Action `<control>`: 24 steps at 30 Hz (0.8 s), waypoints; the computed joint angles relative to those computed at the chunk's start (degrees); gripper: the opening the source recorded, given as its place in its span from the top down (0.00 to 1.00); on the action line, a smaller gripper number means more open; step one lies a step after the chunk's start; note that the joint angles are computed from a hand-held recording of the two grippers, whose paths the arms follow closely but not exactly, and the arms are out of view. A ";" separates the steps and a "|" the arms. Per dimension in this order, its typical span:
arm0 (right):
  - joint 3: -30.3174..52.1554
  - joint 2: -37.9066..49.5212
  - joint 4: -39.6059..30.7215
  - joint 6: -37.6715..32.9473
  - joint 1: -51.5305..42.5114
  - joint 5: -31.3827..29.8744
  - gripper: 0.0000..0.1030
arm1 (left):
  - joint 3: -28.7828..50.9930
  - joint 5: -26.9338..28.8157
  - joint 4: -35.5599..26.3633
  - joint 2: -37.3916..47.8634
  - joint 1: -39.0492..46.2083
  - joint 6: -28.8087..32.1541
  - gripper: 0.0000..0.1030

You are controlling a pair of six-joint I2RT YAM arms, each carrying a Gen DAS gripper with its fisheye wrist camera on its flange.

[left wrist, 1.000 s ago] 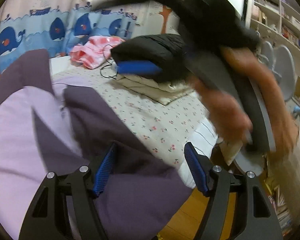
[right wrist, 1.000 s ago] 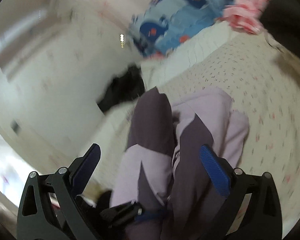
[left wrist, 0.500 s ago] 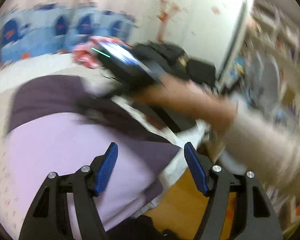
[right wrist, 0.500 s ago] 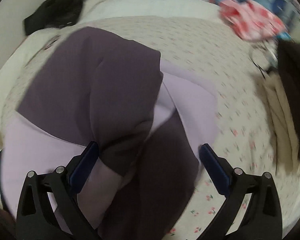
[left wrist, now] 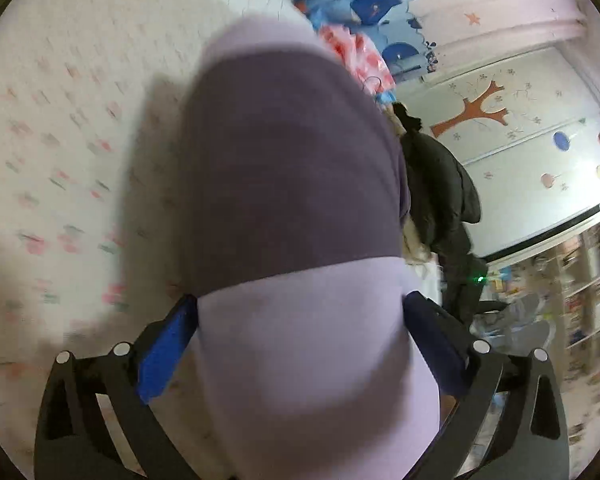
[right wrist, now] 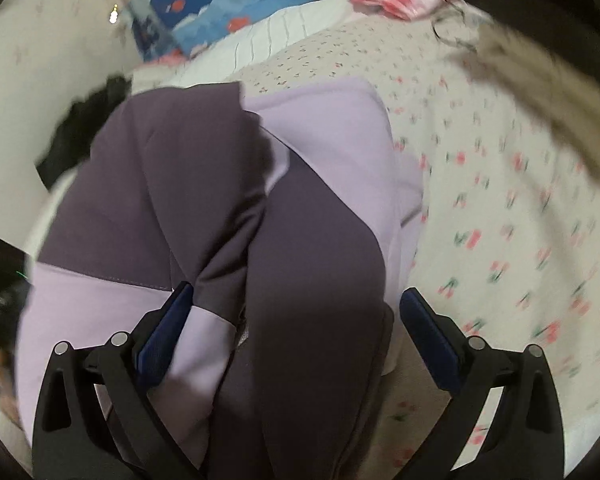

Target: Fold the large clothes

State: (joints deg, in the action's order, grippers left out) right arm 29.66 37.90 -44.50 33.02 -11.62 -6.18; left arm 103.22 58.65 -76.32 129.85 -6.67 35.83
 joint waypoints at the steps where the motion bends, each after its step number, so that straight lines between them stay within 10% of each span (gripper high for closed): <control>1: -0.78 -1.45 0.20 1.28 -0.38 -0.99 0.07 | -0.42 0.11 1.01 0.03 -0.49 -0.62 0.05; 5: -9.32 -9.57 7.53 4.05 -9.03 -13.59 0.06 | -12.28 -5.94 13.09 -11.79 -2.97 -0.93 0.06; 11: -10.81 -15.03 17.20 18.10 6.15 -2.84 0.06 | -24.59 -5.39 28.10 -28.54 -0.89 -0.92 0.19; 17: 4.89 23.53 50.44 16.58 16.65 -0.40 0.06 | -5.32 -3.16 28.15 -22.73 9.07 -0.71 0.20; 24: 43.22 70.20 33.52 7.24 26.22 5.05 0.06 | 20.90 -23.08 24.01 1.93 14.97 -0.73 0.17</control>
